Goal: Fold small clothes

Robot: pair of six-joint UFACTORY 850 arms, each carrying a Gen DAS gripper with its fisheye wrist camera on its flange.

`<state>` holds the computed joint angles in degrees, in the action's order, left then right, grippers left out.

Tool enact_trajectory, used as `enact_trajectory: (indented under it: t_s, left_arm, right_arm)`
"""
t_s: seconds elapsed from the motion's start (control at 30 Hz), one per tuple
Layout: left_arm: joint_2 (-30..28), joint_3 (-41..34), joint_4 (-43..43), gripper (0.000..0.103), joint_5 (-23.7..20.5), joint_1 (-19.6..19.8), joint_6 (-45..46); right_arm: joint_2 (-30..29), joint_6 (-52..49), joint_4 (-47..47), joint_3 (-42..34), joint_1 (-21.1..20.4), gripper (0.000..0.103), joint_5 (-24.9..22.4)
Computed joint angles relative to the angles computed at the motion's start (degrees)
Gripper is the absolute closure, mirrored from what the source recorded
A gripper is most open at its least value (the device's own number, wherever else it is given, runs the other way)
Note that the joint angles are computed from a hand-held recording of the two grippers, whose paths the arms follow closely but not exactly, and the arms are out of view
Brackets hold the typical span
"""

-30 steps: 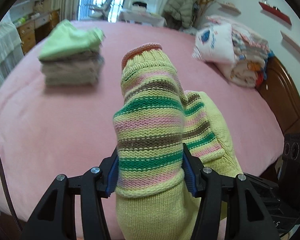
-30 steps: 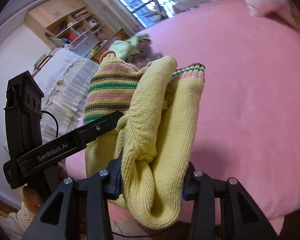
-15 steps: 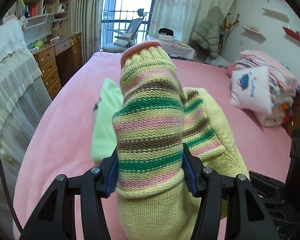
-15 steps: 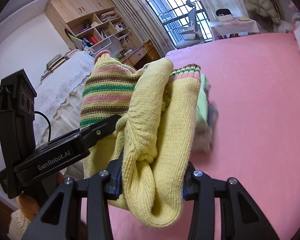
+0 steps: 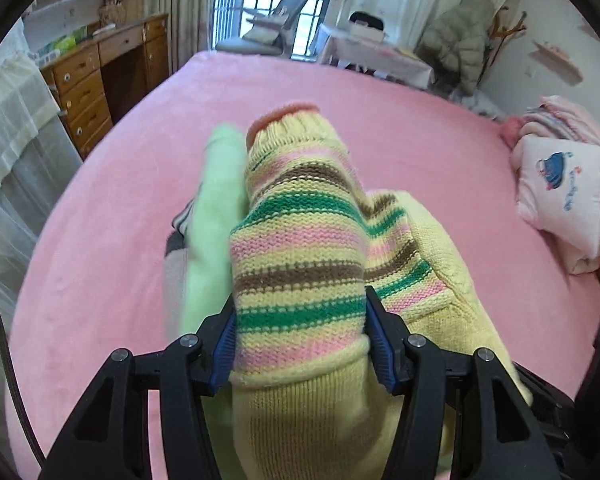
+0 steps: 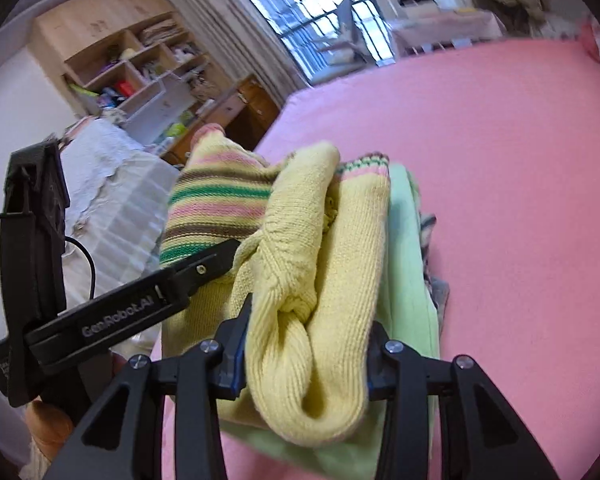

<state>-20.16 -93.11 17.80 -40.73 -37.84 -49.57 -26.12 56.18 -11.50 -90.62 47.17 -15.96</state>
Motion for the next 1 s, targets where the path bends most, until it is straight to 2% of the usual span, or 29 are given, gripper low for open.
enact_trajectory:
  t_s: [0.07, 0.17, 0.23, 0.33, 0.4, 0.53, 0.63, 0.73, 0.8, 0.9, 1.0]
  left_arm:
    - [-0.91, 0.94, 1.4, 0.042, 2.58, 0.58, -1.87]
    - [-2.02, 0.68, 6.38, 0.039, 2.63, 0.28, -5.25]
    - [-1.75, 1.12, 8.85, 0.037, 2.2, -0.06, -6.5]
    - [-1.11, 1.44, 13.15, 0.024, -0.69, -1.62, -9.79]
    - [-0.09, 1.93, 16.26, 0.016, -2.07, -2.82, -12.53]
    - [3.46, 3.18, 22.66, 0.01, -5.91, -6.27, -19.55]
    - [5.6, 2.47, 24.86, 0.008, -12.84, -11.11, -22.02]
    - [6.52, 0.28, 26.84, 0.008, -21.58, -17.28, -22.7]
    - [7.44, -0.71, 27.32, 0.008, -25.16, -21.07, -23.39]
    - [8.58, -3.42, 28.42, 0.005, -30.98, -27.66, -24.24]
    - [8.31, -8.13, 29.37, 0.001, -37.36, -34.76, -26.34]
  right_arm:
    - [-0.65, 5.6, -5.52, 0.52, 0.06, 0.062, 1.26]
    - [-0.84, 6.99, -5.44, 1.5, -0.35, 0.06, 3.63]
    - [-0.9, 6.93, -5.59, 1.45, -0.3, 0.059, 3.48]
    - [-0.96, 7.52, -8.44, 0.31, 0.49, 0.056, 0.5]
    - [-0.55, 11.22, -14.9, -0.29, 1.54, 0.051, -1.92]
    - [3.34, 17.79, -25.2, 1.61, 4.24, 0.049, -6.55]
    - [9.1, 21.61, -28.53, 6.13, 5.98, 0.047, -7.62]
    - [16.0, 21.44, -25.74, 10.59, 7.89, 0.045, -10.4]
    - [21.14, 20.71, -22.79, 13.86, 9.21, 0.045, -11.59]
    - [29.73, 22.9, -22.12, 18.44, 13.03, 0.045, -15.63]
    - [34.88, 26.71, -25.34, 19.58, 18.19, 0.045, -23.21]
